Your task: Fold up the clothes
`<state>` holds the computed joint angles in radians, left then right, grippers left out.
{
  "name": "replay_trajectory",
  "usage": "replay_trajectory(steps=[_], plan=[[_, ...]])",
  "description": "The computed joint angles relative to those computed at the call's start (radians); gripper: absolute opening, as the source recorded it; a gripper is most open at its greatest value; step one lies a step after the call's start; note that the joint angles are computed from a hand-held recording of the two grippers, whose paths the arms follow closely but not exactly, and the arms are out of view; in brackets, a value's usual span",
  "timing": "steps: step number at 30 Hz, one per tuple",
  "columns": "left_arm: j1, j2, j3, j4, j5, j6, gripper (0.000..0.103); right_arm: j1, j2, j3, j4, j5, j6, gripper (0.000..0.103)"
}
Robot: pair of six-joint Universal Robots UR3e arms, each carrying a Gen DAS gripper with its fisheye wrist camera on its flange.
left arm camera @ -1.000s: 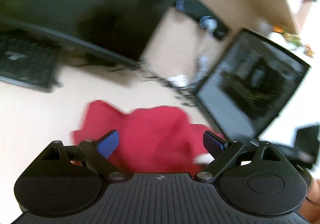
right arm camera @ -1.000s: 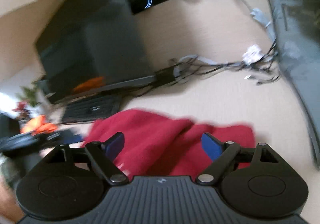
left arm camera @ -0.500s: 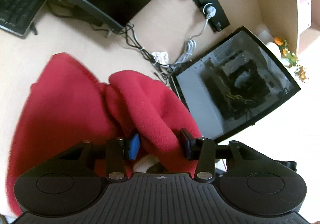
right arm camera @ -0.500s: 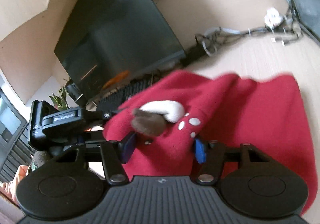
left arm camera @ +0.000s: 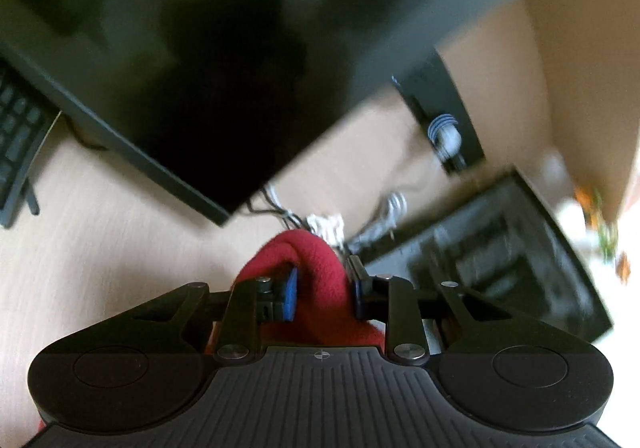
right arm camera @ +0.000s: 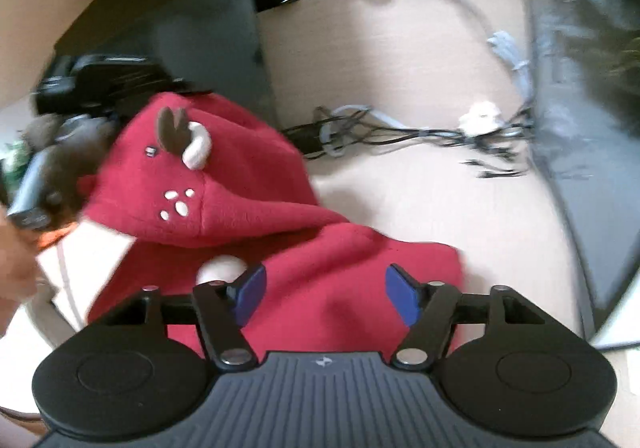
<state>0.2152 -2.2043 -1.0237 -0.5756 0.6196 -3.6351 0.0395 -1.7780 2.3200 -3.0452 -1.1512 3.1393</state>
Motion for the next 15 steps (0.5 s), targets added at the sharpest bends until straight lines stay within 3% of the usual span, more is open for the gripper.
replay_trajectory(steps=[3, 7, 10, 12, 15], plan=[[0.016, -0.071, 0.056, -0.016, -0.017, -0.067, 0.028, 0.054, 0.189, -0.175, 0.042, 0.002, -0.016, 0.061], [0.021, -0.073, 0.038, -0.044, -0.021, -0.049, 0.026, 0.098, 0.48, -0.427, 0.126, -0.097, 0.056, 0.059], [0.038, -0.028, -0.023, -0.071, -0.038, 0.026, 0.027, 0.073, 0.44, -0.344, 0.024, -0.063, 0.148, 0.059], [0.046, -0.004, -0.065, -0.062, -0.041, 0.054, 0.028, 0.018, 0.323, -0.189, -0.101, 0.068, 0.183, 0.06], [0.056, 0.014, -0.115, -0.044, -0.045, 0.052, 0.028, -0.148, 0.196, 0.028, -0.217, 0.477, 0.22, 0.08]])
